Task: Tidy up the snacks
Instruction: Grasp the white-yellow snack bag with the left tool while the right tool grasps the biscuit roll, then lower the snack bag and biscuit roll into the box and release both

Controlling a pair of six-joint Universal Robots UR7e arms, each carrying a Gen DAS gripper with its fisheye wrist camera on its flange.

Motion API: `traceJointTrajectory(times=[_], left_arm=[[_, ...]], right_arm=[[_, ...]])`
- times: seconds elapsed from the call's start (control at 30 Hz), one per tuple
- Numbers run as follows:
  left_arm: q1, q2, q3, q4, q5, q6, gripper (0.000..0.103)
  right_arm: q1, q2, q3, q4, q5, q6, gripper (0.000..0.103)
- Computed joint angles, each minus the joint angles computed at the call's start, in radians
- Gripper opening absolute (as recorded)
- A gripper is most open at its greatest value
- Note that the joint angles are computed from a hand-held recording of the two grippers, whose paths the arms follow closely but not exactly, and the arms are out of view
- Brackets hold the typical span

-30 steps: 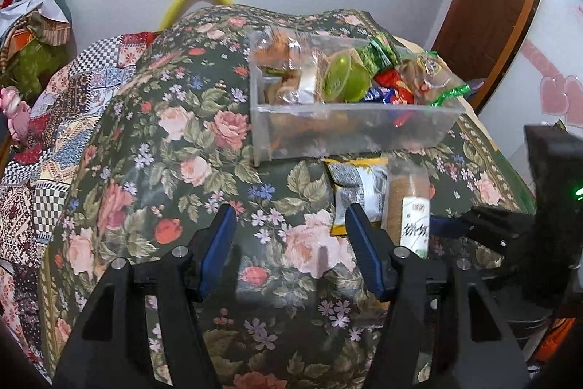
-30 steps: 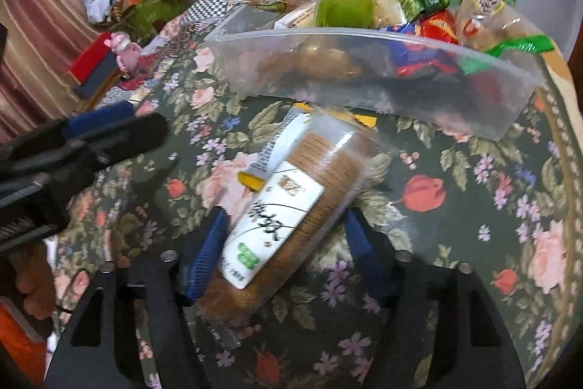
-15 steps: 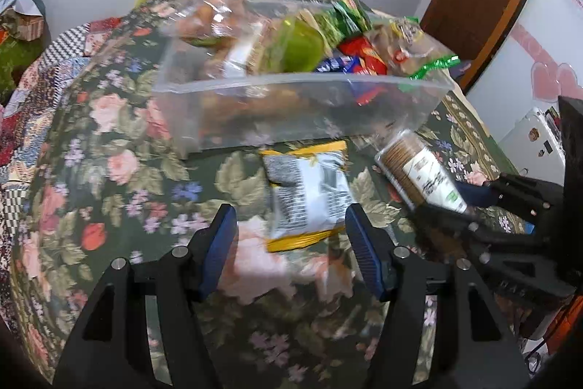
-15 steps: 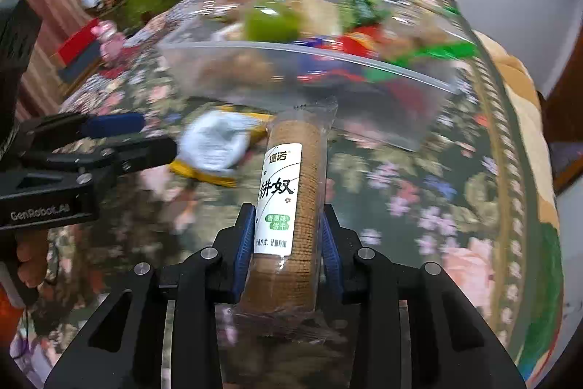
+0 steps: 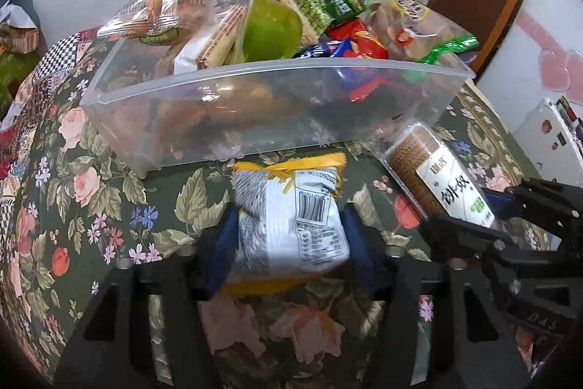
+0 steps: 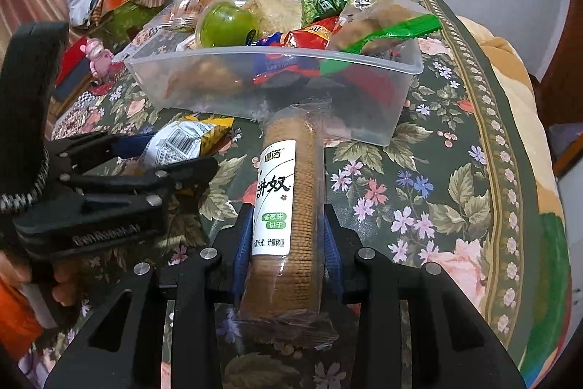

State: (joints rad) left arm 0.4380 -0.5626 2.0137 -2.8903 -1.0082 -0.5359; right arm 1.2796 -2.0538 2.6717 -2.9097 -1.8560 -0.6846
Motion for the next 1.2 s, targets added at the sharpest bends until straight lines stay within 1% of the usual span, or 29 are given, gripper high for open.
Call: traceJointTrajectory(times=[0.07,0.13,0.23,0.33,0.43,0.57,0.7,0.77,0.87,1.0,1.07,1.13,1.2], left_arm=[[-0.006,-0.010,0.013,-0.012,-0.006,-0.002,0.048],[-0.015,-0.028,0.035,-0.025,-0.005,-0.004,0.048],[-0.028,-0.059,0.061,-0.032,0.016,-0.016,0.047],[-0.044,-0.096,0.085,-0.044,0.039,-0.025,0.047],[-0.058,-0.132,0.100,-0.052,0.064,-0.019,0.047],[-0.065,-0.170,0.103,-0.077,0.091,-0.005,0.047],[-0.046,-0.171,0.064,-0.099,0.130,0.044,0.047],[-0.035,-0.156,0.037,-0.114,0.142,0.069,0.048],[-0.017,-0.138,-0.005,-0.122,0.158,0.106,0.048],[0.008,-0.106,-0.054,-0.130,0.174,0.156,0.048],[0.020,-0.085,-0.078,-0.140,0.183,0.179,0.048],[0.031,-0.066,-0.098,-0.141,0.191,0.191,0.048],[0.044,-0.051,-0.114,-0.143,0.191,0.197,0.048]], right_arm=[[0.004,-0.005,0.001,0.000,-0.006,0.005,0.032],[0.013,-0.006,0.000,0.002,-0.011,0.009,0.032],[-0.012,-0.057,-0.006,0.078,0.038,0.011,0.032],[0.012,-0.082,-0.002,0.074,0.033,-0.002,0.032],[0.032,-0.111,-0.016,0.101,0.052,0.004,0.032],[0.070,-0.108,-0.042,0.081,0.067,0.025,0.032],[0.109,-0.054,-0.069,0.007,0.067,0.040,0.032],[0.128,-0.009,-0.088,-0.040,0.063,0.047,0.032],[0.163,0.076,-0.116,-0.126,0.034,0.053,0.032],[0.184,0.166,-0.147,-0.198,0.014,0.059,0.032],[0.190,0.210,-0.167,-0.220,0.004,0.068,0.032],[0.182,0.238,-0.186,-0.210,0.015,0.089,0.032],[0.181,0.272,-0.194,-0.227,0.012,0.099,0.032]])
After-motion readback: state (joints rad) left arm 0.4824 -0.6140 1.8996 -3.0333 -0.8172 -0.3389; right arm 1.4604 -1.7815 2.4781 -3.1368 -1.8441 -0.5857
